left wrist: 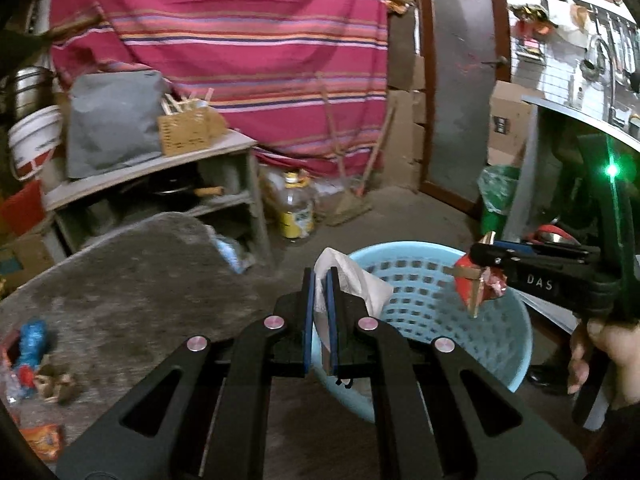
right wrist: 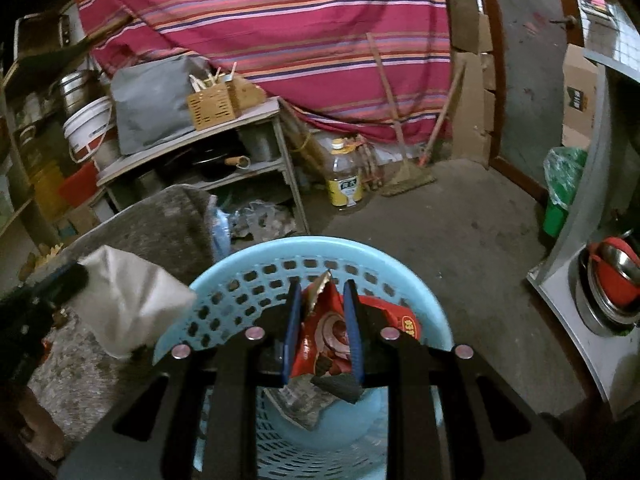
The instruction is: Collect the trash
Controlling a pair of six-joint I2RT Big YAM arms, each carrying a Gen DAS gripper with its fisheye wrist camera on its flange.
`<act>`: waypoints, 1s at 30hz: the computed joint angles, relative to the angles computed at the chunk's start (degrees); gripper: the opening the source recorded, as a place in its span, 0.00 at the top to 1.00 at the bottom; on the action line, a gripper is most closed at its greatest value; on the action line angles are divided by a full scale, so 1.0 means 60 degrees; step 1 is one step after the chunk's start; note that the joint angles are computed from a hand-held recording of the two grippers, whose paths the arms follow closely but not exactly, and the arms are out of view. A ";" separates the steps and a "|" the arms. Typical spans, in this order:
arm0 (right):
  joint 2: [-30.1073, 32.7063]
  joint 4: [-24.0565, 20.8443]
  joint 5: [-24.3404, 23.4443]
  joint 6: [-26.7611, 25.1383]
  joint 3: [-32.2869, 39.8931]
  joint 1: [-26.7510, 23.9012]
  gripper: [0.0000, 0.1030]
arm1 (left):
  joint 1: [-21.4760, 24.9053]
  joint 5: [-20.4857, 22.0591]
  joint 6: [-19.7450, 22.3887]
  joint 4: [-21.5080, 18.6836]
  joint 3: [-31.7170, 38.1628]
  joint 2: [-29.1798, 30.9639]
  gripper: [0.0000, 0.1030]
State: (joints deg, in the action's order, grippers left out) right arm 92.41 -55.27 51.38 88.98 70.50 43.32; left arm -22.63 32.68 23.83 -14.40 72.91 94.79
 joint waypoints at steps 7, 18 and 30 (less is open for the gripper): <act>-0.0168 0.0199 -0.0142 0.0202 -0.0391 -0.0022 0.79 | -0.0473 -0.0280 -0.0308 0.0053 0.0042 0.0170 0.54; 0.0288 0.0387 -0.0481 -0.0075 -0.0048 -0.0204 0.78 | 0.0300 -0.0504 -0.0569 0.0490 -0.0018 0.0090 0.09; 0.1559 -0.1035 -0.0724 0.0224 0.1628 -0.0420 0.26 | 0.1954 -0.1020 -0.0498 0.0349 0.0679 0.0330 0.05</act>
